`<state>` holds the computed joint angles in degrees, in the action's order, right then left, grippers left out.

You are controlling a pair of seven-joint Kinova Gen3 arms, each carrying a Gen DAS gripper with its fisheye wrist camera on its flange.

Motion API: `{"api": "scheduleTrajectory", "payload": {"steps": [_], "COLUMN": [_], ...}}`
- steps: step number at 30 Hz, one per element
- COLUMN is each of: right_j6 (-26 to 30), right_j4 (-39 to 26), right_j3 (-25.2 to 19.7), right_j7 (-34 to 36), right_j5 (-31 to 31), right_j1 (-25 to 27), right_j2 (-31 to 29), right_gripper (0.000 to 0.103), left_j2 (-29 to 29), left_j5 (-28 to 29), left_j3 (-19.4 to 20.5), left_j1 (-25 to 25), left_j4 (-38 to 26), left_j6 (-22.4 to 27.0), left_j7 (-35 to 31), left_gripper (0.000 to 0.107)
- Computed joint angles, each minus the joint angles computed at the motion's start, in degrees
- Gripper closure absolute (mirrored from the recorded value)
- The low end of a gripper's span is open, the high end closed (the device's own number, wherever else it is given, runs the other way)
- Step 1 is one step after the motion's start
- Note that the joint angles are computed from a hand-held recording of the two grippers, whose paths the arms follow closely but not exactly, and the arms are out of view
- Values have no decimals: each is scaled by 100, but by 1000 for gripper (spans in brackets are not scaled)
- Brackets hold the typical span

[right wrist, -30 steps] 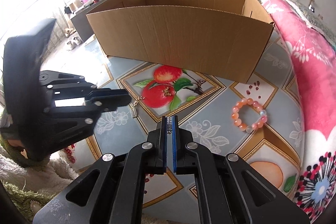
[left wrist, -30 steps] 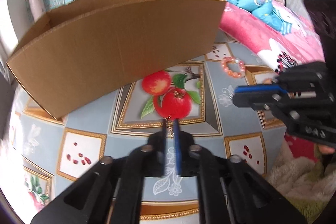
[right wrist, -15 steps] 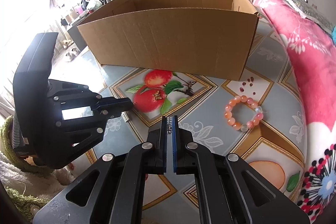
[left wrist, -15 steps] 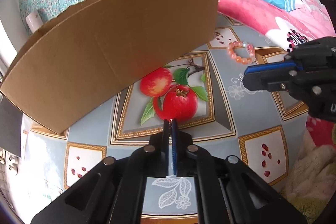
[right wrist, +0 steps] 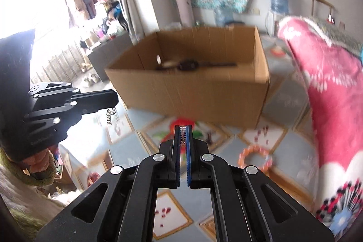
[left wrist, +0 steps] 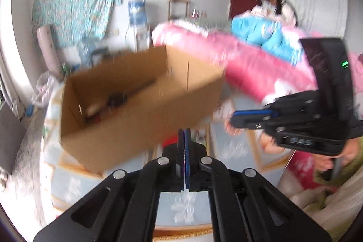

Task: Organize jewelry
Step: 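Carry both charms into the cardboard box and open both tools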

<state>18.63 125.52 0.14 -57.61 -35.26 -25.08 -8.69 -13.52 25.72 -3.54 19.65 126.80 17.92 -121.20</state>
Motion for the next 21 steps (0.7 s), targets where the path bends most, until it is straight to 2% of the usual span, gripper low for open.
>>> {"api": "scheduleTrajectory", "payload": {"steps": [3, 4, 6, 9, 12, 13, 15, 17, 19, 21], "right_j6": [418, 651, 1117, 1791, 2397, 2629, 3035, 3487, 3649, 3686], "right_j4": [-517, -748, -1245, -2042, -2838, -3103, -3634, -4157, -4503, -4658], "right_j3": [763, 926, 981, 872, 1162, 1399, 1642, 1460, 1190, 870], "right_j7": [699, 932, 1398, 1682, 1388, 1267, 946, 520, 134, 20], "right_j5": [-460, -650, -1071, -1372, -1289, -1238, -1107, -718, -280, 33], "right_j1": [-465, -482, -216, 262, 177, 15, -98, 99, 266, 442], "right_j2": [85, 198, 592, 1346, 2073, 2311, 2784, 3150, 3394, 3489], "right_gripper": [101, 101, 101, 101, 101, 101, 101, 101, 101, 101], "left_j2": [-72, 15, 339, 1136, 1920, 2186, 2663, 3166, 3607, 3952], "left_j5": [573, 796, 1182, 1403, 1024, 938, 600, 215, -136, -309], "left_j3": [-689, -792, -773, -553, -17, 173, 691, 1103, 1321, 1274], "left_j1": [534, 526, 195, -497, -1282, -1547, -2059, -2388, -2487, -2414], "left_j4": [-350, -538, -965, -1722, -2519, -2784, -3315, -3842, -4354, -4799], "left_j6": [21, 184, 647, 1346, 2045, 2278, 2744, 3210, 3676, 4142], "left_j7": [-699, -932, -1368, -1418, -891, -658, -202, 262, 713, 987], "left_gripper": [107, 107, 107, 107, 107, 107, 107, 107, 107, 107]}}
